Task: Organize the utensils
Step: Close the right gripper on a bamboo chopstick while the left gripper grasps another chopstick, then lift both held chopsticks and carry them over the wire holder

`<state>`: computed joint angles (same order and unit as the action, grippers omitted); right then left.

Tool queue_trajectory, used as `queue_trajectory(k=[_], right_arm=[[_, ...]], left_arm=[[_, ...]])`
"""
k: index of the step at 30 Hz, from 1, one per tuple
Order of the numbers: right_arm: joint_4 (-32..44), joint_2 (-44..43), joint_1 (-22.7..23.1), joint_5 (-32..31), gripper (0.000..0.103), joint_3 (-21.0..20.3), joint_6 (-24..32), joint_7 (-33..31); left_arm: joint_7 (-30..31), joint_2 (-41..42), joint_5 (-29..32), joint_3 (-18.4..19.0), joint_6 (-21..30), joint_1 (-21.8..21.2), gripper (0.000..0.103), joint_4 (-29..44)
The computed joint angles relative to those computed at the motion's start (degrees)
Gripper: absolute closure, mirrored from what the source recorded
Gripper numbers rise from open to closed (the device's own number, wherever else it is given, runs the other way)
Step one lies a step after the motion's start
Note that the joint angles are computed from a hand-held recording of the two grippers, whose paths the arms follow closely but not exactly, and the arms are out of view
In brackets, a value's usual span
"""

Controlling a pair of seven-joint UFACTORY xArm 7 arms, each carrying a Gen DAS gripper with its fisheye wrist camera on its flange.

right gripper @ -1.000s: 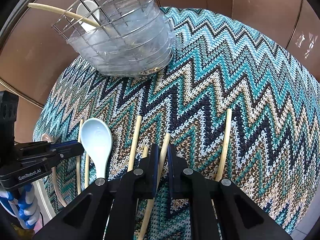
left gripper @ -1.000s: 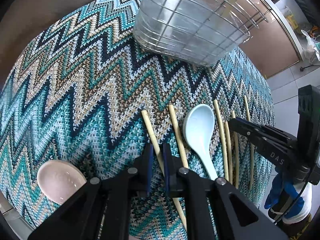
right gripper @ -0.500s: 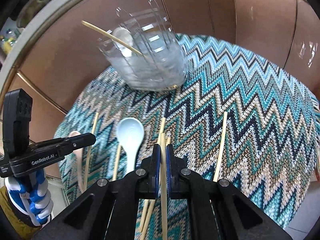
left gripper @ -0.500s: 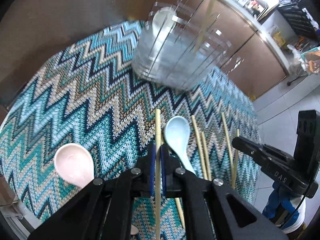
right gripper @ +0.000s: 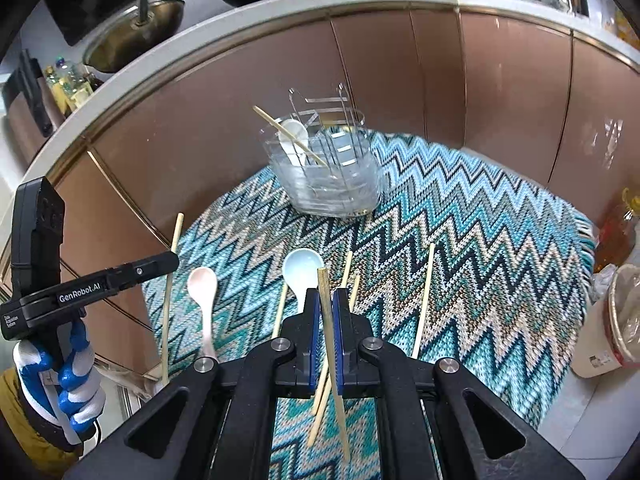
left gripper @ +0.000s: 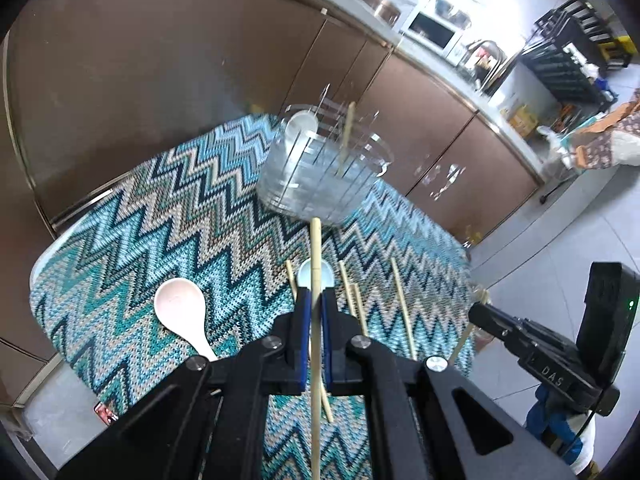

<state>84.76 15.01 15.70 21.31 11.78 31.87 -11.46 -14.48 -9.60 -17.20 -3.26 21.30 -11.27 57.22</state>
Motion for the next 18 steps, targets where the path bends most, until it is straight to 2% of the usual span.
queue_trajectory(k=[8,18], right_arm=[[-9.2,-10.8,0.8,2.7,0.097,-0.3,-4.2,-1.3],[-13.9,-17.8,3.6,-1.3,0.098,-1.9,-7.7,2.5]], left_arm=[[-2.6,-8.4,1.6,-0.6,-2.8,-1.0,0.098,-4.9],[-6.3,-13.6,4.7,-1.4,-5.5,-1.6,0.098,-7.0]])
